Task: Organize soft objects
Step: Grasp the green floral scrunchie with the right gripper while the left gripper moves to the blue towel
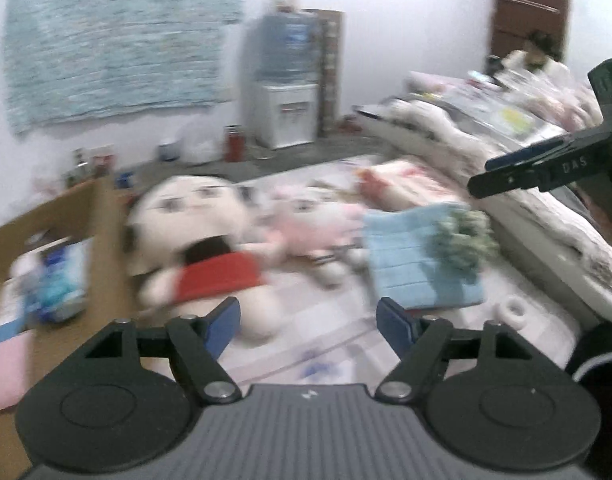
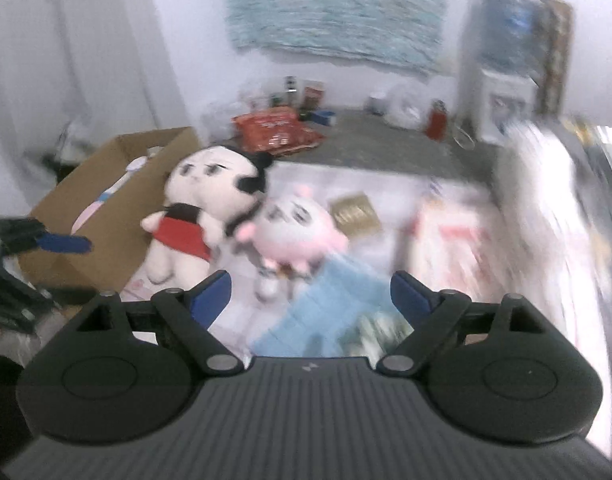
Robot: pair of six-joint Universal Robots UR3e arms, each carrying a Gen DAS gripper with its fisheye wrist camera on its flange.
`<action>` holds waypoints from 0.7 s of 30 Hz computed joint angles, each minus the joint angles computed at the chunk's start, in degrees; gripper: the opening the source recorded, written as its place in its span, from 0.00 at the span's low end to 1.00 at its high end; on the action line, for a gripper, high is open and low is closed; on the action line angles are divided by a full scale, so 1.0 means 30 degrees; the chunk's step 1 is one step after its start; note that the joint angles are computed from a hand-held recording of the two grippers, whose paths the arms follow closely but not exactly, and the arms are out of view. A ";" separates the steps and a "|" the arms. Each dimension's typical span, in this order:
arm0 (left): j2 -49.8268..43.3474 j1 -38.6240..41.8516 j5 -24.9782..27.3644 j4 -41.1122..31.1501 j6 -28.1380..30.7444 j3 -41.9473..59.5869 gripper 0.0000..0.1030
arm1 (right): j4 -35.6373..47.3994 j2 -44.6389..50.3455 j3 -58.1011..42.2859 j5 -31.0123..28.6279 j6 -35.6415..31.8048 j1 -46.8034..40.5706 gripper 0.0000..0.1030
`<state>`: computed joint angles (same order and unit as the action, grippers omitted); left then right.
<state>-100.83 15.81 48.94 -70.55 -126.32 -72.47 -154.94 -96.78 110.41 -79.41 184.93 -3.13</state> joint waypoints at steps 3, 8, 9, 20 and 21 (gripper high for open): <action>-0.0827 -0.2080 0.0226 0.2164 -0.1334 -0.0924 0.74 | -0.0961 -0.3054 0.4463 0.1974 0.0477 -0.2219 0.85; -0.2663 -0.4503 0.0745 0.5864 -0.2698 -0.1834 0.74 | -0.4790 -0.2870 0.8203 0.1528 0.1386 -0.2429 0.85; -0.3016 -0.4749 0.0764 0.5972 -0.3029 -0.1661 0.74 | -0.6300 -0.2214 0.8650 0.0948 0.1969 -0.2242 0.84; -0.7201 -0.4943 0.0059 0.7886 -0.8242 0.0596 0.73 | -1.4243 0.3277 1.0135 0.1889 0.4037 -0.4161 0.44; -0.7427 -0.4904 -0.0044 0.7897 -0.8224 0.0743 0.73 | -1.4650 0.3402 1.0237 0.1896 0.4161 -0.4160 0.41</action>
